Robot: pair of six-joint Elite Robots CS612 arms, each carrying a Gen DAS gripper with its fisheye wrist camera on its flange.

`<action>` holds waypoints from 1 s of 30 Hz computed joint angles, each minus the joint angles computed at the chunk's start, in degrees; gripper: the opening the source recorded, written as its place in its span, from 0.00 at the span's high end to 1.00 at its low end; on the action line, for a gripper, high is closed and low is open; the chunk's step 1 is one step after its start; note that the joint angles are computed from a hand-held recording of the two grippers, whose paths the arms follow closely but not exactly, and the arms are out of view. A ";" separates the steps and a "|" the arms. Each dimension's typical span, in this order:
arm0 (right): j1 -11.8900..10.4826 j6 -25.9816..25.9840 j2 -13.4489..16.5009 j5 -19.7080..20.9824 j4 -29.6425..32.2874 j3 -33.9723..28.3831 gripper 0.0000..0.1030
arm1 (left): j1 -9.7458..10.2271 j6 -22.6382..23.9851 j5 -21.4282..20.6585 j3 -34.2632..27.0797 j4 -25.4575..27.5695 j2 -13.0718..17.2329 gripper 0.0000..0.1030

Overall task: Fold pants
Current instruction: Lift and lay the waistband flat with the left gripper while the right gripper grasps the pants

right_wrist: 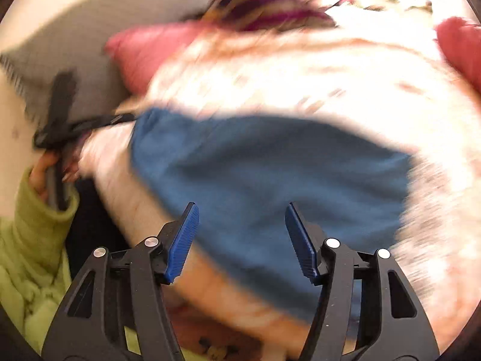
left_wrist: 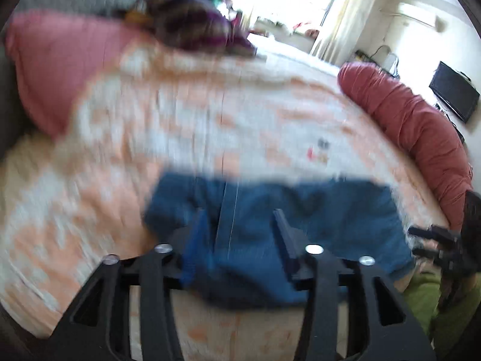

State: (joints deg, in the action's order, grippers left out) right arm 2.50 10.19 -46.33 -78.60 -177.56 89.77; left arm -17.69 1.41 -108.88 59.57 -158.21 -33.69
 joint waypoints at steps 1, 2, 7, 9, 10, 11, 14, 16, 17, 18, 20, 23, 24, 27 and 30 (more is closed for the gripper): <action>-0.59 -0.05 -0.44 -2.80 -0.99 -0.21 0.49 | -0.41 0.69 0.03 -1.59 -0.38 0.37 0.53; -0.98 -0.40 -0.45 -4.30 -1.14 -0.97 0.49 | -0.86 1.35 0.13 -3.21 0.29 0.93 0.53; -3.20 -2.27 3.25 0.51 8.57 -12.01 0.49 | -4.05 8.12 -1.64 -10.24 9.57 5.09 0.54; -3.37 -4.96 6.08 4.65 15.81 -18.39 0.51 | -4.93 10.58 0.27 -10.05 15.26 5.74 0.55; -3.08 -6.51 8.10 5.68 20.61 -22.48 0.52 | -5.32 11.16 1.96 -8.16 17.02 5.67 0.56; -2.84 -8.03 9.84 6.29 25.35 -26.08 0.56 | -5.39 11.41 2.79 -6.69 16.38 5.45 0.57; -2.39 -10.13 14.34 9.38 37.37 -34.76 0.73 | -5.72 14.18 5.29 0.79 7.52 2.75 0.57; -2.49 -9.25 16.31 12.09 43.31 -38.21 0.80 | -5.22 13.84 3.30 1.21 7.38 2.51 0.57; -2.51 -8.79 16.65 12.43 43.78 -38.70 0.80 | -4.97 14.03 2.34 1.19 7.10 2.67 0.57; -2.58 -8.52 17.02 13.19 44.31 -39.28 0.80 | -4.84 14.24 1.87 1.12 6.92 2.89 0.57; -2.66 -7.57 16.96 13.36 44.60 -38.94 0.80 | -4.82 14.71 1.48 1.01 6.89 2.93 0.57; -2.43 -8.24 17.87 12.58 50.26 -41.25 0.80 | -4.66 14.53 0.69 0.56 7.20 3.09 0.57; -2.18 -8.72 18.45 11.63 52.46 -42.56 0.80 | -4.64 14.53 0.55 0.00 7.47 3.38 0.57; -1.64 -9.66 19.41 9.37 56.13 -44.73 0.80 | -4.63 14.59 0.57 -0.22 7.38 3.55 0.57; -1.57 -9.95 19.47 9.19 57.00 -44.68 0.88 | -4.63 14.61 0.63 -0.07 7.13 3.50 0.57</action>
